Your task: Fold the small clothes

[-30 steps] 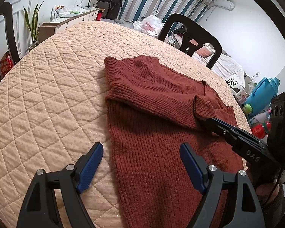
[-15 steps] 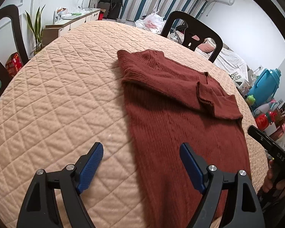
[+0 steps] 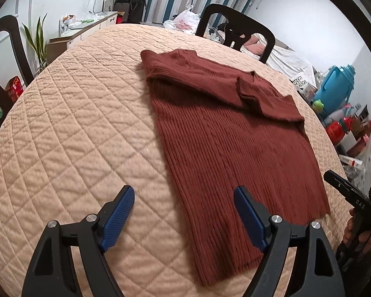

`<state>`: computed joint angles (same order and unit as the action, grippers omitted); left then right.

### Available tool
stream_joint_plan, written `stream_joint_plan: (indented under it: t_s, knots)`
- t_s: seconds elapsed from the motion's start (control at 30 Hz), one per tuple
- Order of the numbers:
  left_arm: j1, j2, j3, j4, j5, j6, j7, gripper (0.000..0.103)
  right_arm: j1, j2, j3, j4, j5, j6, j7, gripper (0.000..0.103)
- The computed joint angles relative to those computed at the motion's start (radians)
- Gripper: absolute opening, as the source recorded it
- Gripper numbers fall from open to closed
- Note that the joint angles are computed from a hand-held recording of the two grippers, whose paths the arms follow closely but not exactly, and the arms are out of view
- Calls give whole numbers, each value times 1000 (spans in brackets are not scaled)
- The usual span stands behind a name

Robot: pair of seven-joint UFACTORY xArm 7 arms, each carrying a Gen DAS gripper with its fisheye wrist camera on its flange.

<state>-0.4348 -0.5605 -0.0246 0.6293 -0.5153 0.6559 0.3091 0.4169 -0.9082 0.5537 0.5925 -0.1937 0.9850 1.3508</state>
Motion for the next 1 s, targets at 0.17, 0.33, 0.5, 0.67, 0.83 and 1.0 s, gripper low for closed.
stream_joint_plan:
  t_s: [0.17,0.33,0.5,0.67,0.83,1.0]
  knots:
    - [-19,-46,12,-33,-33,25,9,84,32,-15,25,-2,27,34,30,57]
    - [-27,-85,12,-56,-40,34,-1,76,61,-11,29,-17,47,14,47,57]
    - [-38,-106,11,-65,-49,60,5,72,83,-29,23,-48,64,-20,78,57]
    - [-43,-124,15,-79,-64,63,-7,70,92,-35,32,-53,67,-27,103,57]
    - [-42,-138,5,-91,-69,57,-30,67,103,-45,36,-66,67,-55,122,57]
    - [-55,-143,1,-96,-65,56,-42,58,115,-60,33,-85,73,-80,136,39]
